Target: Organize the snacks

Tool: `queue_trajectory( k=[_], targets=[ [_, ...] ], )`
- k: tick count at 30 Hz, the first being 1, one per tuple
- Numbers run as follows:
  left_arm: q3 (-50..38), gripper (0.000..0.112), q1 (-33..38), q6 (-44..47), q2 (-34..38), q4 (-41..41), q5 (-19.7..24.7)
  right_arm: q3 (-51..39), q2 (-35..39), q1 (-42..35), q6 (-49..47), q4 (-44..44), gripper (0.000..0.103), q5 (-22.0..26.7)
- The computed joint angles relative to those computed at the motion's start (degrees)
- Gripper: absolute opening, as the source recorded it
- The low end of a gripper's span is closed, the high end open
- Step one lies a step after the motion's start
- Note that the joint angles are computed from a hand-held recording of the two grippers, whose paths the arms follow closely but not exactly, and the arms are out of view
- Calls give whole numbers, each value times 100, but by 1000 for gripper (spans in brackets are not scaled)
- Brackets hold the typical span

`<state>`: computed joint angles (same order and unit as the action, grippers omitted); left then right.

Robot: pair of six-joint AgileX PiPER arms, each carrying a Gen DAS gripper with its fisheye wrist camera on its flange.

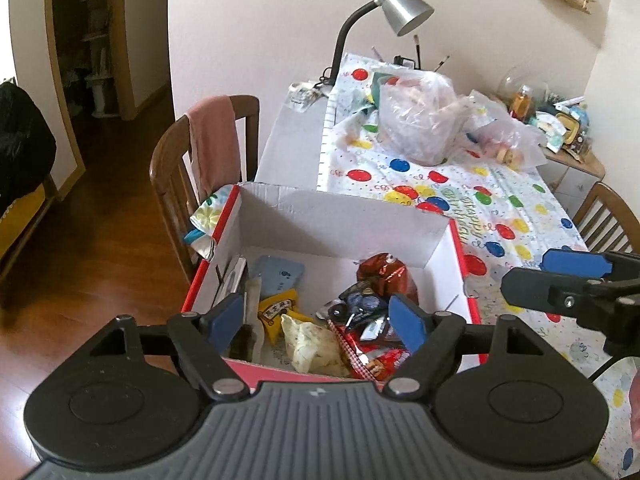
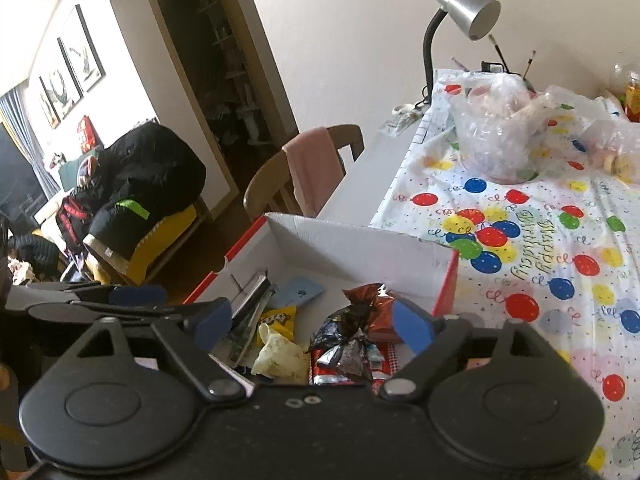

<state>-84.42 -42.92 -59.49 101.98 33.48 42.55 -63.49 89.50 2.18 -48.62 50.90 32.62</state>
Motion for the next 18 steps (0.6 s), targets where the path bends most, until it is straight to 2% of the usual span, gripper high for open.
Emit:
queue_trajectory(
  k=[2,5,10,14,18],
  targets=[
    [82,80,-95,-174,-83,128,3,189,-172,-82,-189,166,96,-30],
    [204,86,-209,-392,-189,241,-18,412,-381,-179,-262,257,103,-55],
    [381,86,-434,-677,-335,397,-19,874,-773,-294,-428,425,103,-242],
    [509,97,-604,-983,-435,592,-7,1195,-1056,-438,-672,686,103,-317],
    [430,97,-710,-1106,-425,699,101,1455,-1318,-532,-889,922,103,-431]
  ],
)
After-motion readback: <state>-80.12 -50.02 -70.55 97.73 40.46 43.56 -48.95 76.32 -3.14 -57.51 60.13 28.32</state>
